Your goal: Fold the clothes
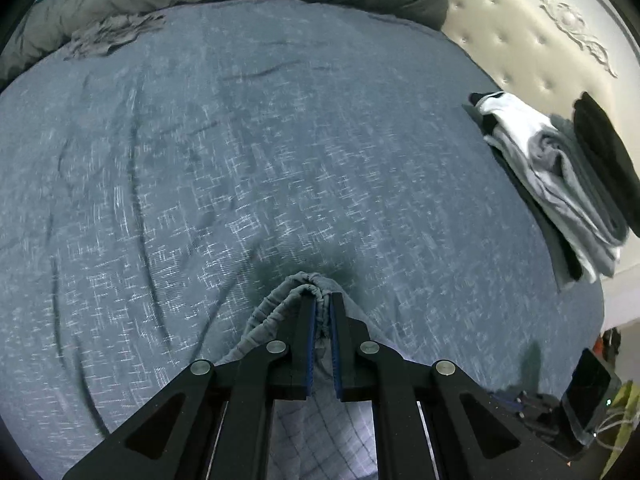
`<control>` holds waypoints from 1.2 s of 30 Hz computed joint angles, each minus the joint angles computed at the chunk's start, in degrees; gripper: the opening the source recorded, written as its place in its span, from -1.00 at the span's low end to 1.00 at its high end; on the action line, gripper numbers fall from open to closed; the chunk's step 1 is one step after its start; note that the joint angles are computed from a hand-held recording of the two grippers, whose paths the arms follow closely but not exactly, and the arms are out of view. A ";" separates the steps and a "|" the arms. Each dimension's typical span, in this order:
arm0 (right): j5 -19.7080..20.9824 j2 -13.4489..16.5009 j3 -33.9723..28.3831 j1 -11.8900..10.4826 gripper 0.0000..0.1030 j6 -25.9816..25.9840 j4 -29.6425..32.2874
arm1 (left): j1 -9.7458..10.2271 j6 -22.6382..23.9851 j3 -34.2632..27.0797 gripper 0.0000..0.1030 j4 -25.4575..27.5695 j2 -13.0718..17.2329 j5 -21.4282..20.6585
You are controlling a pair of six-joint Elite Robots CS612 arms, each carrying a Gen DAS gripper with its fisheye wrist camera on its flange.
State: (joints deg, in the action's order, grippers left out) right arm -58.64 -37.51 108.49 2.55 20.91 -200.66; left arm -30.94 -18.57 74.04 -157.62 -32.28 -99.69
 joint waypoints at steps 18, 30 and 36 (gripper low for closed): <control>0.17 0.13 -1.26 0.33 -0.96 0.17 2.97 | 2.66 -4.71 14.90 -0.07 -13.08 -5.32 3.04; -3.83 -0.01 -1.82 1.02 -0.96 -1.01 5.15 | 4.87 -8.56 19.28 0.04 -24.08 -3.55 -4.12; -8.40 -1.32 -1.15 1.62 -0.94 -1.39 7.00 | 4.85 -9.35 21.14 -0.26 -30.13 -3.01 -4.94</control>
State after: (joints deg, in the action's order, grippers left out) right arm -67.04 -38.83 107.34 4.17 19.52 -193.66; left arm -26.09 -27.92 95.18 -187.75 -35.29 -104.63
